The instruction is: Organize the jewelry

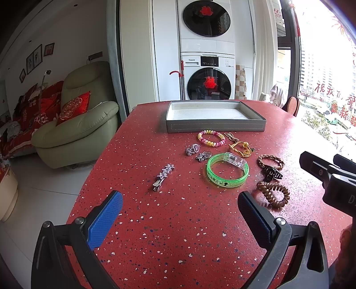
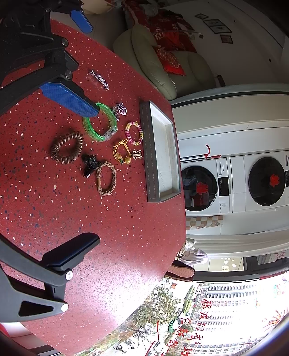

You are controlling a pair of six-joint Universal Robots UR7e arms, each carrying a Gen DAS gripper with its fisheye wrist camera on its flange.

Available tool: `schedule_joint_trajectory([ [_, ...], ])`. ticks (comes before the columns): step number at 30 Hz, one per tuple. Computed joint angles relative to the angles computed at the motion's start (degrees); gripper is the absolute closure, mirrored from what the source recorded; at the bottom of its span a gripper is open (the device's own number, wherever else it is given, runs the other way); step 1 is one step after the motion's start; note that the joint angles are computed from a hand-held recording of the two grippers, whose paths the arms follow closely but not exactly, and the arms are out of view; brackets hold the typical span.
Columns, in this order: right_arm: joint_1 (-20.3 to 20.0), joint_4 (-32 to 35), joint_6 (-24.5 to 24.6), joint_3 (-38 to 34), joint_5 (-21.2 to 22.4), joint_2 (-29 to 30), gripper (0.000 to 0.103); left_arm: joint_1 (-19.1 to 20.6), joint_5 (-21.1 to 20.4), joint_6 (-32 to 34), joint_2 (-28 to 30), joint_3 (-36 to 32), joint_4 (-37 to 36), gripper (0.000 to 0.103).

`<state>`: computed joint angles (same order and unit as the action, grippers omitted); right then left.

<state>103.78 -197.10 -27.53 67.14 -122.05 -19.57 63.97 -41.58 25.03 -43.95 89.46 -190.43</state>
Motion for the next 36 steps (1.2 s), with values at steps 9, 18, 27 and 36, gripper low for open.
schedule_joint_trajectory([
  [9,0.03,-0.13,-0.02,0.05,-0.06,0.02,0.0,0.0,-0.02,0.02,0.0,-0.03,0.0,0.0],
  [18,0.05,0.0,0.12,0.19,-0.07,-0.13,0.0,0.01,-0.02,0.01,-0.02,-0.03,0.05,0.0],
  [27,0.05,0.02,0.15,0.25,-0.06,-0.16,0.0,0.01,-0.04,-0.04,-0.06,-0.03,0.16,0.0],
  [36,-0.04,3.39,0.82,0.34,-0.06,-0.54,0.0,0.3,0.11,-1.53,-0.17,0.02,2.36,0.0],
])
